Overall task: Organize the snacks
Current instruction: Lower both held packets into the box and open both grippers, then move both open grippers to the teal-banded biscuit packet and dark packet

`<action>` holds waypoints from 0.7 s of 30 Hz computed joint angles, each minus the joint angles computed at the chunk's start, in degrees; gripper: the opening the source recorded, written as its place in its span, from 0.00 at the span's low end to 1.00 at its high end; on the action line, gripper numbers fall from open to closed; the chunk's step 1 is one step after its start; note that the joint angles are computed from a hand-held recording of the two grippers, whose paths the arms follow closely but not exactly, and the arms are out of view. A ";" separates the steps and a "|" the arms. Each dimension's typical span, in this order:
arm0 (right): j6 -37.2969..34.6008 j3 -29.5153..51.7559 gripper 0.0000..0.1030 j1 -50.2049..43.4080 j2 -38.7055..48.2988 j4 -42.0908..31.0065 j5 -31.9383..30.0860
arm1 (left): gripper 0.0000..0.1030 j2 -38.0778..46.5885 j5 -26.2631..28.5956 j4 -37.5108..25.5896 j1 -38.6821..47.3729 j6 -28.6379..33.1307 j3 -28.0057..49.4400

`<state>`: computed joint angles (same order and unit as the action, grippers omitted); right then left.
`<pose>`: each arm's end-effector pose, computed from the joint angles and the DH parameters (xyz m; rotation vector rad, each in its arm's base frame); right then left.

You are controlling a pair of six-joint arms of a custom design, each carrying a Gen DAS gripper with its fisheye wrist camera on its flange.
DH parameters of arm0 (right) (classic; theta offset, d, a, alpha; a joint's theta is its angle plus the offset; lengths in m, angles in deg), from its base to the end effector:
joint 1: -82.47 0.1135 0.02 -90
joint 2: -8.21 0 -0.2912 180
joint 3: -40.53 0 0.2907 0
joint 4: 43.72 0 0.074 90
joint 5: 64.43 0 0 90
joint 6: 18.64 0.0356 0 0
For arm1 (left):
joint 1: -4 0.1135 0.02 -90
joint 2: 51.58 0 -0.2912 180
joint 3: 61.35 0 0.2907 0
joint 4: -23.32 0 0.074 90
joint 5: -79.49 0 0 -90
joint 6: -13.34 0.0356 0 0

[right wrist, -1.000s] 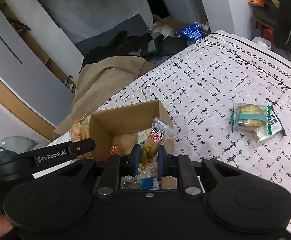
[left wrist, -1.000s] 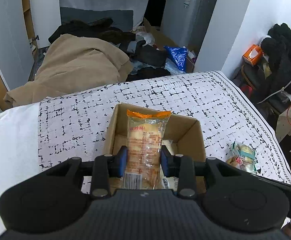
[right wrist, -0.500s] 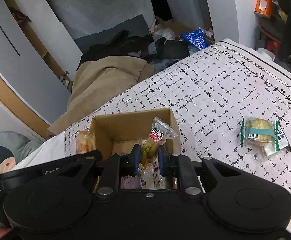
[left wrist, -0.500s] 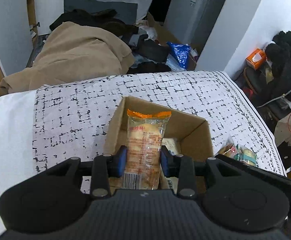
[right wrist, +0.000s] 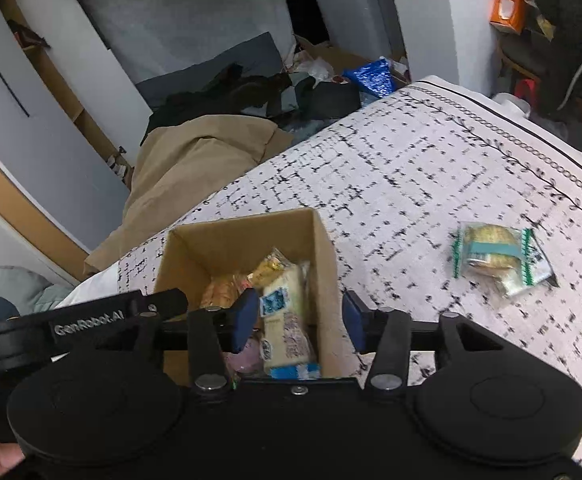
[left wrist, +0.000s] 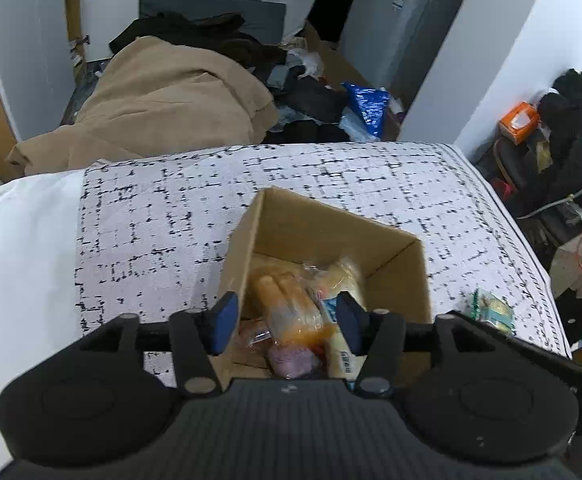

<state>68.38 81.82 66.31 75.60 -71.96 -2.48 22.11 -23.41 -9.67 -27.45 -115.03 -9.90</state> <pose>0.2261 -0.0481 0.1688 0.0844 2.4204 0.4655 0.2339 -0.1337 0.1937 -0.2403 2.5012 -0.2171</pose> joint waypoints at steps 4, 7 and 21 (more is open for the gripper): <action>-1.62 -0.51 0.52 -3.48 -0.76 -1.36 -1.40 | 0.76 -0.06 -3.18 -1.74 -2.34 -0.55 0.93; -2.87 -0.68 0.56 -6.16 -1.13 -2.52 -2.58 | 0.79 0.08 -4.93 -3.17 -3.78 -0.83 1.73; -10.14 -0.47 0.66 -17.45 -0.96 -6.62 -7.63 | 0.80 0.29 -6.01 -6.81 -8.25 -3.66 4.40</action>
